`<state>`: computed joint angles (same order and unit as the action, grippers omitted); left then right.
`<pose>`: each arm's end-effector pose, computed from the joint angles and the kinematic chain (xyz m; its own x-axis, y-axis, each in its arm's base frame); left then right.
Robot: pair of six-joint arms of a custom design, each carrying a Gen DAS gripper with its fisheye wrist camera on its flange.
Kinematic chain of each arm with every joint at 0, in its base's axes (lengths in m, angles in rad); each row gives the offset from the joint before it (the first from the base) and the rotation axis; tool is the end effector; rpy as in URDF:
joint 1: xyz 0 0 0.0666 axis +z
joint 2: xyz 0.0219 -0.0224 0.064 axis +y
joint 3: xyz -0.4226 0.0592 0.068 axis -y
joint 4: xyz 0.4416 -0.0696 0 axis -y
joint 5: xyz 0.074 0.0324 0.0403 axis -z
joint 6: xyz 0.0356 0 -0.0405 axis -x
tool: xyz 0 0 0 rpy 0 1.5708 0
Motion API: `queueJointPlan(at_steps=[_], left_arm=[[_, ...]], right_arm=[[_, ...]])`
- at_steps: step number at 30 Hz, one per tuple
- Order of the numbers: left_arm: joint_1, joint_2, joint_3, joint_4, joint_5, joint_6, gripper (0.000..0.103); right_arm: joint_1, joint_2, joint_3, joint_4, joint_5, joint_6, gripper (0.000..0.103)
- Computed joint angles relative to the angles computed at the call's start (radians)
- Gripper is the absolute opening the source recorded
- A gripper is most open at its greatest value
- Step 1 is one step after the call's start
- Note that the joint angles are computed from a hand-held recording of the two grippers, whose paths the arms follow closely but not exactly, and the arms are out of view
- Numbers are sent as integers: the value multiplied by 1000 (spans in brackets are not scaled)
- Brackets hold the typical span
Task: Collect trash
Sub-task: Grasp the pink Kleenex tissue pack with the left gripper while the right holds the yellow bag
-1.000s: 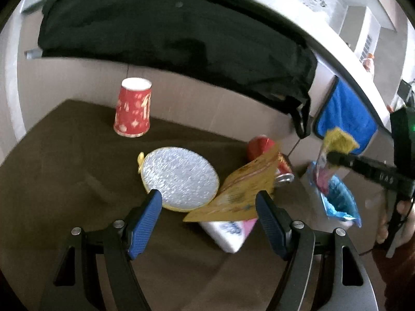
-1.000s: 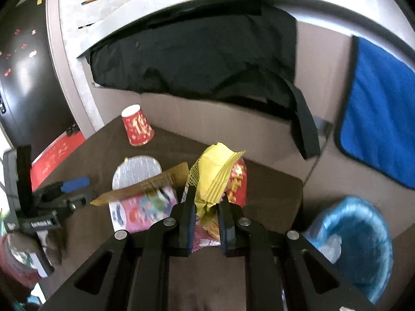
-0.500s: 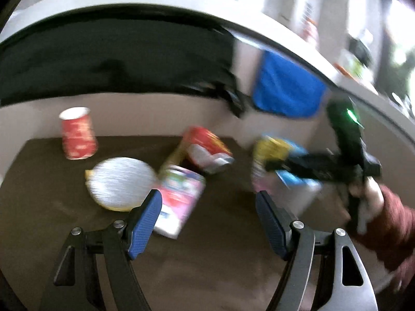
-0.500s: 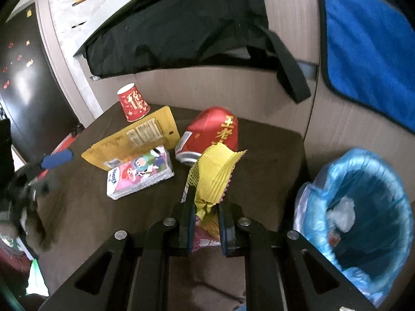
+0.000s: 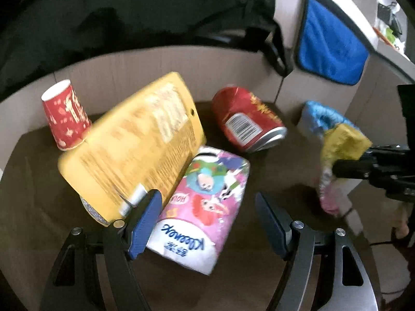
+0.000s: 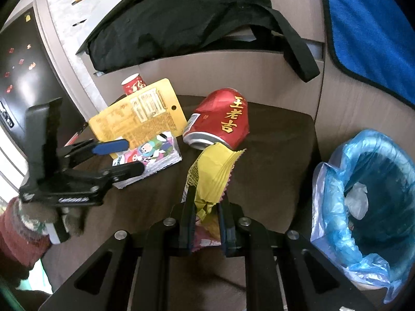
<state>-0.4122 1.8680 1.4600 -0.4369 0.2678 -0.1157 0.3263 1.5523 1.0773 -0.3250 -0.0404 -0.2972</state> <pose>0.6262 -0.2845 0.2584 -0.6175 0.3915 -0.6822 0.6227 0.7732 -0.1199 0.5216 0.1776 0.2737 -0.7513 0.0547 -0.6577 -0.1327 0.9637 0.2317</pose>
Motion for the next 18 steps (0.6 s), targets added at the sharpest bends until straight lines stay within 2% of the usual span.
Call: queueJointPlan(at_steps=[4,12,14,15,18], left_arm=[[10,17,21,-51,41,10,75],[-8,17,18,-76,-23,13,72],[-13,14,12,-71,-55,15,62],[-15,12,9,-64,-75,21,62],[-5,7,4,-59,-44,58,58]], right_arm=[[4,7,5,-3,1,6,14],[12,22,19,-12,14,20,14],[13,22,20,-13,16,20,15],[13,22,20,-13,16,19,15],[14,22,20,-12,14,17,15]])
